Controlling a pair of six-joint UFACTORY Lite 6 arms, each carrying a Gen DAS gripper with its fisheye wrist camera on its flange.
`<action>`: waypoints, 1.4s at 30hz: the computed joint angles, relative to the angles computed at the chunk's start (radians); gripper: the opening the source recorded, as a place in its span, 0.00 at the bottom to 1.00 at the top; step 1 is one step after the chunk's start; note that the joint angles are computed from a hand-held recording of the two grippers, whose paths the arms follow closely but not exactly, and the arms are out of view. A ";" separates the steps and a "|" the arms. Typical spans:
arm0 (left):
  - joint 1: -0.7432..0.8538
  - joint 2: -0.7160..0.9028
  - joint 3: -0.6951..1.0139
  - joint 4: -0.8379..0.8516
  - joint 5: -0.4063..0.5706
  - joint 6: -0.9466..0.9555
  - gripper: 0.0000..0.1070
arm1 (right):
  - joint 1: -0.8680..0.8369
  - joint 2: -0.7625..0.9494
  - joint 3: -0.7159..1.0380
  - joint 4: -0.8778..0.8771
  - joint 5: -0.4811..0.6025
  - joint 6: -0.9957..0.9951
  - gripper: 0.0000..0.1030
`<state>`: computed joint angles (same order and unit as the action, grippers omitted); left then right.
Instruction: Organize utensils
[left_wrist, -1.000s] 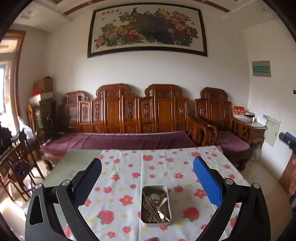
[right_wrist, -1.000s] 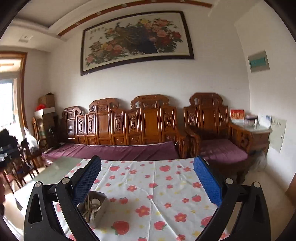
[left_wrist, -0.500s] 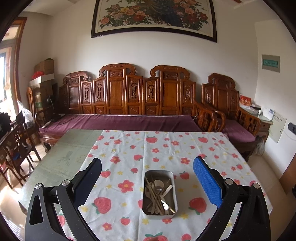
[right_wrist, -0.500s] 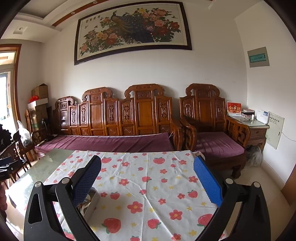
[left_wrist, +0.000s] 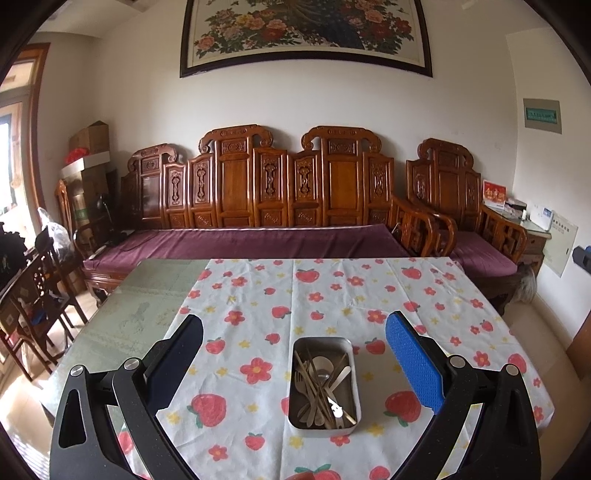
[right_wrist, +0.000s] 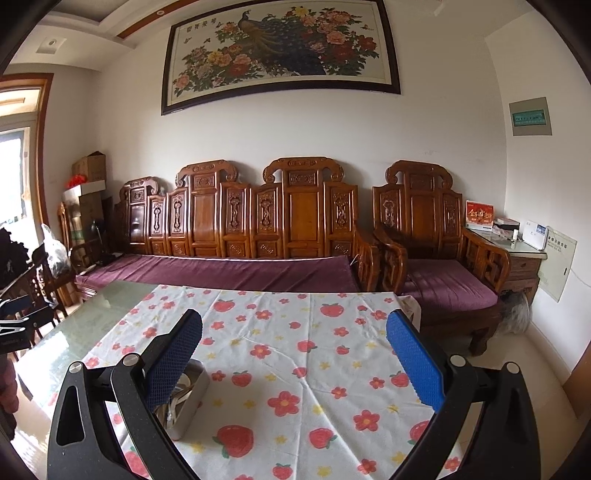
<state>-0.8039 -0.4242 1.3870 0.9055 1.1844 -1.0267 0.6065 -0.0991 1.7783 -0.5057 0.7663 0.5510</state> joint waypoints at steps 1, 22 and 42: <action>-0.003 0.003 0.005 0.001 0.000 -0.004 0.89 | 0.010 -0.002 -0.005 -0.009 0.002 0.012 0.98; -0.178 0.087 0.103 0.090 0.111 -0.073 0.89 | 0.091 -0.046 -0.090 -0.101 0.011 0.118 0.98; -0.283 0.118 0.155 0.148 0.194 -0.108 0.89 | 0.129 -0.083 -0.113 -0.132 0.036 0.148 0.98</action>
<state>-1.0867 -0.3060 1.5421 1.0530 1.3779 -1.1348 0.7357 -0.1820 1.6654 -0.6375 0.8024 0.6986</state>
